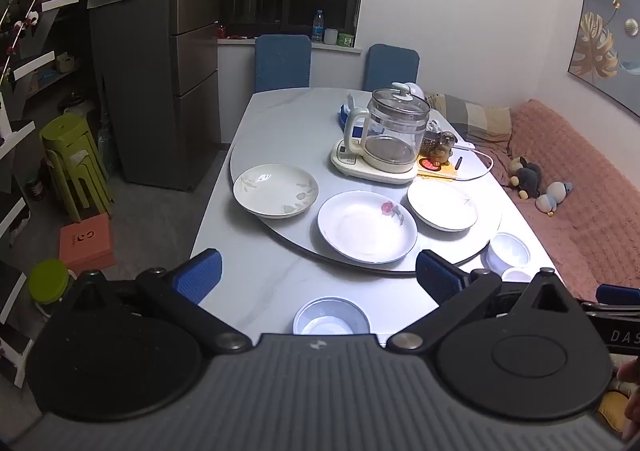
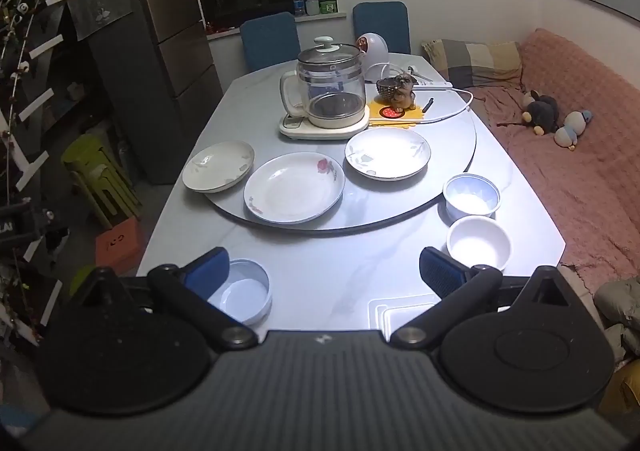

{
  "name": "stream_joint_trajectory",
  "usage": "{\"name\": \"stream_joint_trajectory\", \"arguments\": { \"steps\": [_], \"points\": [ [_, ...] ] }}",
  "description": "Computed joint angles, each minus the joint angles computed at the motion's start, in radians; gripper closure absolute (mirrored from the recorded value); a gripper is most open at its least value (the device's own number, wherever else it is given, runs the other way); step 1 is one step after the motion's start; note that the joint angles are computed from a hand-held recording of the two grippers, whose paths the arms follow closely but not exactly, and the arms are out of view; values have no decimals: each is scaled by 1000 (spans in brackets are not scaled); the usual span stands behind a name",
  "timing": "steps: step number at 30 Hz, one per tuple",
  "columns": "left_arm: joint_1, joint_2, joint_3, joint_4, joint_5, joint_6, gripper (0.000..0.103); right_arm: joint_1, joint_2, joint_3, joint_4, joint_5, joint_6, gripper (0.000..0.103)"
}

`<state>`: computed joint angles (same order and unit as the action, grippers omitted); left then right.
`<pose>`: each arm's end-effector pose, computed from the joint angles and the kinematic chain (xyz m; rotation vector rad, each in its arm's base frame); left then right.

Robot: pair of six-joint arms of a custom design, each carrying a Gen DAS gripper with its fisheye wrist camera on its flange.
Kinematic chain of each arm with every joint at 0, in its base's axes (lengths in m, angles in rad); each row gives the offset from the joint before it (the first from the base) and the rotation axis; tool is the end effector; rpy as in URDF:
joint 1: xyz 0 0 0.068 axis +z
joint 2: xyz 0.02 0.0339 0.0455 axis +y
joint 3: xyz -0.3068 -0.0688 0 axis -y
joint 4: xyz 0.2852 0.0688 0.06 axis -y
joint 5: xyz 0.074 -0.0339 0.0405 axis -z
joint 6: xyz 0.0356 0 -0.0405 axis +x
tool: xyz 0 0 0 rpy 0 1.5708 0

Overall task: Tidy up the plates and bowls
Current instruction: 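Move both tools toward the grey-leaf white plate on the table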

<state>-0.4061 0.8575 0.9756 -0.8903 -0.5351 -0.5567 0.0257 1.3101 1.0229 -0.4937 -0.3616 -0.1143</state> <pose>0.1637 -0.0506 0.3657 -0.4196 2.1765 0.1048 0.3072 0.0205 0.3112 -0.3375 2.2946 0.3796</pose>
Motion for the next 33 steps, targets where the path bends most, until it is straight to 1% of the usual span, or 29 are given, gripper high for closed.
{"name": "stream_joint_trajectory", "arguments": {
  "steps": [12,18,22,33],
  "points": [
    [-18,13,7,-28,-12,-34,0,-22,-8,-15,-16,-40,-1,0],
    [-14,14,1,-23,-4,-44,0,-30,-14,-31,13,-42,0,0],
    [-24,10,1,-38,-6,-64,0,-41,-13,-32,17,-53,-10,0],
    [-31,8,3,-49,-3,-56,0,-27,-17,-36,24,-35,-3,0]
  ]
}}
